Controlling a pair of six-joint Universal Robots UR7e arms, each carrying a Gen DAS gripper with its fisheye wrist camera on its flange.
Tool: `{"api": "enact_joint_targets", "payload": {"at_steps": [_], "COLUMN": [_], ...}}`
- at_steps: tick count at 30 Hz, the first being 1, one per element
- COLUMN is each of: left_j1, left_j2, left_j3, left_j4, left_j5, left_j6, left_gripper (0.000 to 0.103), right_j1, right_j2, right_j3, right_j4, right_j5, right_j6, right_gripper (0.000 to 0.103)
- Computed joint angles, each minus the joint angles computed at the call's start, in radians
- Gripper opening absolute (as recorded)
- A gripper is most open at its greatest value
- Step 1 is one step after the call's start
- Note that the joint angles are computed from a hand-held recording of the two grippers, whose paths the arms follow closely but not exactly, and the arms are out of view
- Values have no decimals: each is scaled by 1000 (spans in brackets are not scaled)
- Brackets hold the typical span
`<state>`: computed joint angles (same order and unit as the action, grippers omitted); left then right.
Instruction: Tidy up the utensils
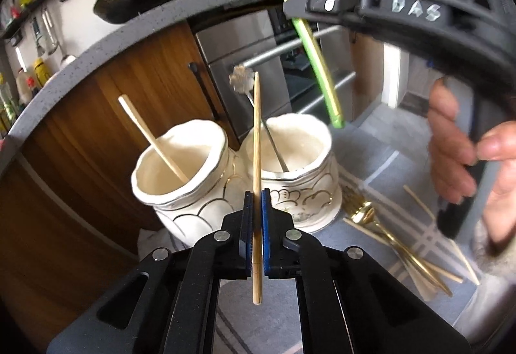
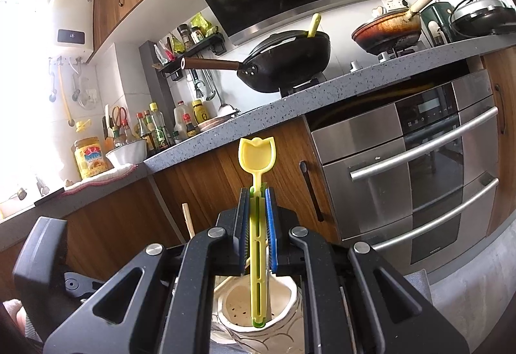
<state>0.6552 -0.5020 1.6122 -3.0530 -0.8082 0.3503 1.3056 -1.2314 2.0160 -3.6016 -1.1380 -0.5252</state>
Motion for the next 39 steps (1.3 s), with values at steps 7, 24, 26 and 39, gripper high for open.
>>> {"api": "enact_joint_targets", "payload": {"at_steps": [7, 24, 26, 39], "left_j1": [-3, 175, 181, 182], "left_j2": [-56, 82, 88, 92], "left_j3": [82, -151, -146, -87], "left_j4": [-236, -504, -522, -573], "left_j5": [-89, -461, -459, -397], "left_j6": [5, -94, -72, -15], "left_gripper": [6, 6, 6, 6], "right_j1": [-3, 15, 15, 21], "right_j2": [13, 85, 87, 95], "right_j3": [-6, -21, -21, -21], "right_j4": [3, -24, -24, -33], "right_j5": [16, -34, -39, -61], "right_j6": [20, -40, -45, -60], "right_gripper": [10, 10, 10, 10]}}
